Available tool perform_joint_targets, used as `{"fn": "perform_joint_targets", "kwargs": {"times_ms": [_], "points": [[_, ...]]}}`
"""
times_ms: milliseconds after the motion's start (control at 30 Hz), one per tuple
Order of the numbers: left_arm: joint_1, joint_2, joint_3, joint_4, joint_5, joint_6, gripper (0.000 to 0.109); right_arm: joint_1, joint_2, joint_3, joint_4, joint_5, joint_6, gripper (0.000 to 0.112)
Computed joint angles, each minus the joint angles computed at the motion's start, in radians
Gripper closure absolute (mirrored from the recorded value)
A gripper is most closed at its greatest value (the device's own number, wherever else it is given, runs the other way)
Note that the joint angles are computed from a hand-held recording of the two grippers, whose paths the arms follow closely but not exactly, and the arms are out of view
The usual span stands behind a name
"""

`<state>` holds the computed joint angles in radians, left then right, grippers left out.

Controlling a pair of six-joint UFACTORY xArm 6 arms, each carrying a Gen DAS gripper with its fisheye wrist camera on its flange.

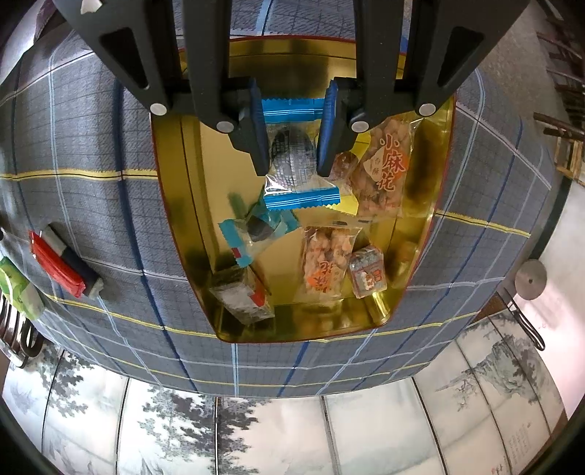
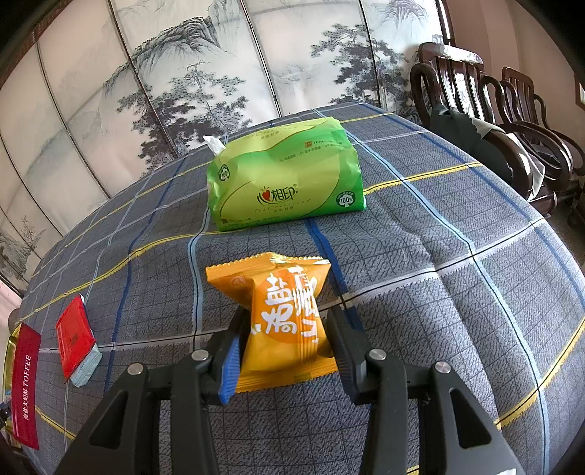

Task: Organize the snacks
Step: 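Lower the blue-ended packet into the tray and open the left gripper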

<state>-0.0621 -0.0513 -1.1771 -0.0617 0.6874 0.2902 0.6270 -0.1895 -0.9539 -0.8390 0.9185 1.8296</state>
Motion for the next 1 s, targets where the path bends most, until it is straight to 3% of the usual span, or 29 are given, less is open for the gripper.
{"fn": "perform_joint_targets", "kwargs": {"times_ms": [300,433,1000], "points": [[0.016,-0.006,0.003,-0.046,-0.006,0.031,0.083,0.000,-0.001,0.000,0.001,0.001,-0.001,0.069],[0.021,-0.017,0.011,-0.051,-0.019,0.033,0.074,0.001,-0.001,0.000,0.002,0.005,-0.004,0.069],[0.024,-0.055,0.043,0.001,-0.069,0.016,0.074,0.042,-0.099,0.098,-0.051,-0.003,0.101,0.071]]}}
